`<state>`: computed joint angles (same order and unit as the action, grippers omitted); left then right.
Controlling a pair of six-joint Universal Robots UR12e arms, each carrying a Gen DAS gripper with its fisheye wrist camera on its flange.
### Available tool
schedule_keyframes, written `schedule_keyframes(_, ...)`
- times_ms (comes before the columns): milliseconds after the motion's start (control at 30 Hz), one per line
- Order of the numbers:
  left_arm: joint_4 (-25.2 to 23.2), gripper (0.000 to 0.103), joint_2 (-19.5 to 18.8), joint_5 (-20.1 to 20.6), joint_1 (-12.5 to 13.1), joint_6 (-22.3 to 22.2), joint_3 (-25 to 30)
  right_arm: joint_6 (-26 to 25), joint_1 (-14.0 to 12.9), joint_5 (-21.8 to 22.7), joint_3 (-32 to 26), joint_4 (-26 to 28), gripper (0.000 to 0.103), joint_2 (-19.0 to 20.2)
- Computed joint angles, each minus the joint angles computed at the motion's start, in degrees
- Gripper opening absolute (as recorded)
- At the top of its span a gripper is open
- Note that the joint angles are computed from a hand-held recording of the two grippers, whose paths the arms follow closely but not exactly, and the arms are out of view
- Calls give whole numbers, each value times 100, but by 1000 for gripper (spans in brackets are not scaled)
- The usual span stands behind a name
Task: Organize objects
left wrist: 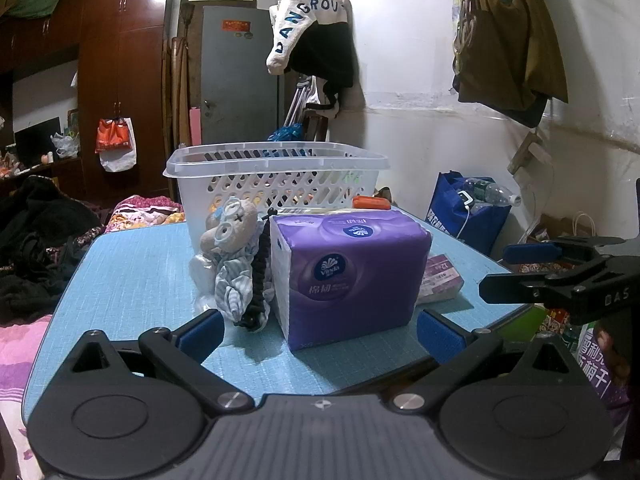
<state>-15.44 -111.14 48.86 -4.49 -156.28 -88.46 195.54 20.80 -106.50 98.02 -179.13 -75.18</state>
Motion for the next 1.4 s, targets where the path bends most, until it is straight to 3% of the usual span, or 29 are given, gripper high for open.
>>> schedule_keyframes(900, 25, 103, -4, -9, 25, -158, 25, -2, 6, -37, 10, -13, 103, 3)
schedule_keyframes(1000, 911, 103, -95, -164, 75, -539, -48, -230, 55, -261, 58, -642, 103, 106)
schedule_keyframes(1100, 1958, 103, -279, -275, 119, -1088, -14, -855, 103, -502, 124, -2226, 103, 394)
schedule_keyframes(1133, 2242, 103, -357, -267, 117, -1170, 34, -946, 96, -507, 124, -2503, 103, 451)
schedule_keyframes(1200, 2613, 103, -489, -143, 79, -1236, 142, -718, 67, -487, 125, -2407, 103, 439)
schedule_keyframes(1333, 2284, 103, -628, -69, 20, -900, 316, -211, -53, -218, 141, -1911, 103, 367)
schedule_keyframes(1400, 2094, 103, -715, -422, 59, -824, 421, -201, -73, -240, 113, -1808, 103, 413)
